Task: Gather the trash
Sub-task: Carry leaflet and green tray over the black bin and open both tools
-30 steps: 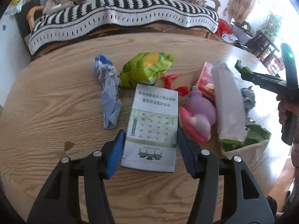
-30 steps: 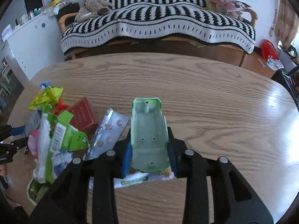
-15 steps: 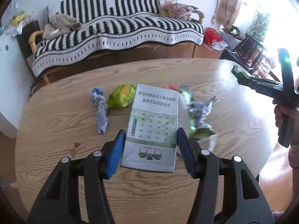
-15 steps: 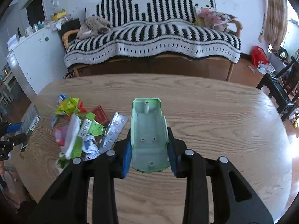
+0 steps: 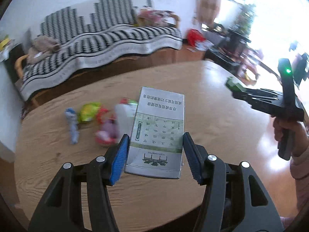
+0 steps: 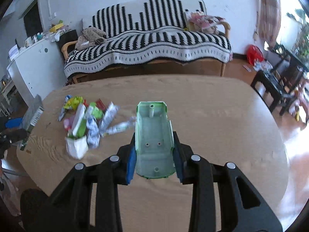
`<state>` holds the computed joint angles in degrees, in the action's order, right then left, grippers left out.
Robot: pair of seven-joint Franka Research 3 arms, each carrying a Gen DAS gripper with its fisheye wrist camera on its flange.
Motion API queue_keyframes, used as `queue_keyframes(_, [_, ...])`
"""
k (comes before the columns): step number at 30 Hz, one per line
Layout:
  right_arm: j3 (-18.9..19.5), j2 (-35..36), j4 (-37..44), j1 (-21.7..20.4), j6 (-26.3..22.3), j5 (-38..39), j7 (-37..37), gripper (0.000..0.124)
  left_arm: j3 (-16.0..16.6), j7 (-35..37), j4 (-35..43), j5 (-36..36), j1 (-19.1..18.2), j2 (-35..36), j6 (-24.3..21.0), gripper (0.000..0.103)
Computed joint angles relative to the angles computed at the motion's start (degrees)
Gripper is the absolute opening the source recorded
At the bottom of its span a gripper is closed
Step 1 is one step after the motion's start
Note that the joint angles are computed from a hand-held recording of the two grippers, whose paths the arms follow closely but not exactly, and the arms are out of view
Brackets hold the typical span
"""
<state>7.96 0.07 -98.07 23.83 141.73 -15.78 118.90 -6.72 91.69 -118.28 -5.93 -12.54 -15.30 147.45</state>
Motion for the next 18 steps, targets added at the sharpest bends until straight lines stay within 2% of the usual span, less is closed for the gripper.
queue_keyframes(5, [0.27, -11.7, -12.52, -3.02, 2.72, -0.29, 3.31, 0.033, -3.14, 3.05, 1.63, -2.28, -4.83, 2.34, -1.25, 0.055])
queue_keyframes(8, [0.96, -19.75, -19.87, -5.55, 4.02, 1.33, 4.12, 0.033, -6.12, 2.65, 2.2, -1.32, -7.33, 4.11, -1.06, 0.055])
queue_keyframes(11, [0.72, -28.33, -28.85, -6.83, 5.15, 5.39, 3.7, 0.033, -8.09, 3.07, 1.92, -2.63, -10.44, 5.92, -0.97, 0.056])
queue_keyframes(14, [1.83, -35.35, -37.9, -9.01, 4.19, 9.0, 5.39, 0.033, -9.97, 1.5, 1.05, -3.09, -12.61, 8.17, -0.33, 0.056])
queue_keyframes(18, [2.26, -40.07, -48.87, -9.11, 2.92, 17.34, 7.28, 0.033, -11.77, -3.18, 0.52, -3.54, -14.37, 12.51, 0.13, 0.056])
